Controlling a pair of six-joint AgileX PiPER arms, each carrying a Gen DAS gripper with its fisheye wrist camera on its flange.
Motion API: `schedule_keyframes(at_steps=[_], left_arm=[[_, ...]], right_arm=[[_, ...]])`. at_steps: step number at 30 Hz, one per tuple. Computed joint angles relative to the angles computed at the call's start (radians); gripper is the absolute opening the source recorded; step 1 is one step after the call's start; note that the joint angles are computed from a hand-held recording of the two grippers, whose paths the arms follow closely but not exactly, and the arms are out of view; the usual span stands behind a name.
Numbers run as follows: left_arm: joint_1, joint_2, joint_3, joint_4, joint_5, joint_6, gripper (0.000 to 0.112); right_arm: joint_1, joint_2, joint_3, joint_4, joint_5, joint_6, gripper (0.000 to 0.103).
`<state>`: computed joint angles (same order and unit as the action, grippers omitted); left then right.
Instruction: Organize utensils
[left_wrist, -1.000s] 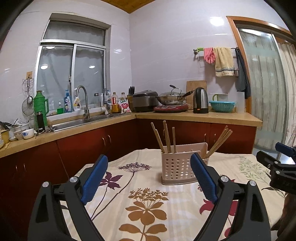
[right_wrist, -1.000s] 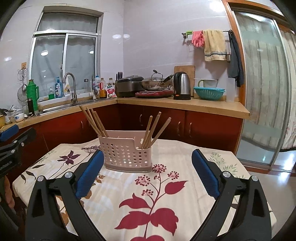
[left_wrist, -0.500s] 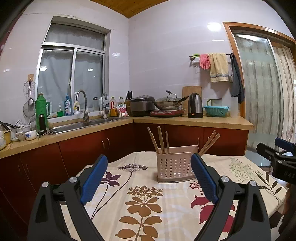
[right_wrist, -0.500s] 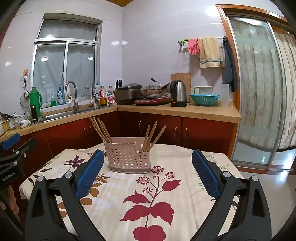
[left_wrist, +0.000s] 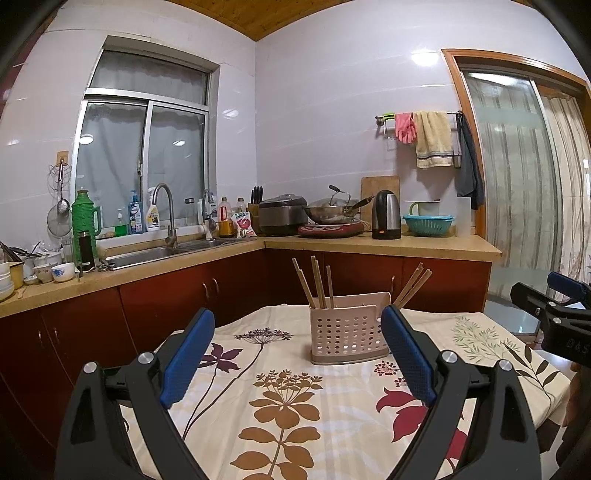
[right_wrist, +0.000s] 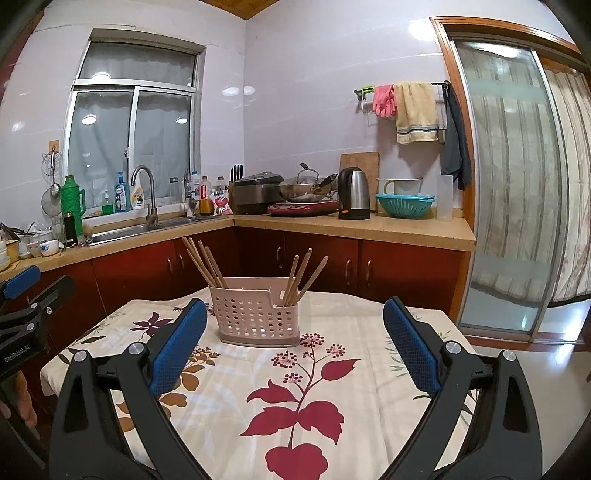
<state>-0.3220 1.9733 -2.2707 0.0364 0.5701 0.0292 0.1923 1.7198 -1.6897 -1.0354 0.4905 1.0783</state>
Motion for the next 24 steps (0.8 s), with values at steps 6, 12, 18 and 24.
schedule_keyframes(at_steps=[6, 12, 18, 24], left_arm=[[0.0, -0.002, 0.005, -0.003, -0.002, 0.004, 0.089], [0.001, -0.004, 0.009, -0.002, -0.005, 0.0, 0.089], [-0.001, -0.008, 0.014, 0.003, -0.005, -0.004, 0.089], [-0.003, -0.022, 0.038, 0.007, -0.014, -0.012, 0.089]], right_arm=[[0.004, -0.005, 0.007, -0.017, 0.002, 0.015, 0.094], [0.005, -0.008, 0.008, -0.016, 0.004, 0.012, 0.094], [0.007, -0.008, 0.003, -0.008, 0.007, 0.004, 0.094], [0.007, -0.006, -0.005, 0.01, 0.013, -0.017, 0.094]])
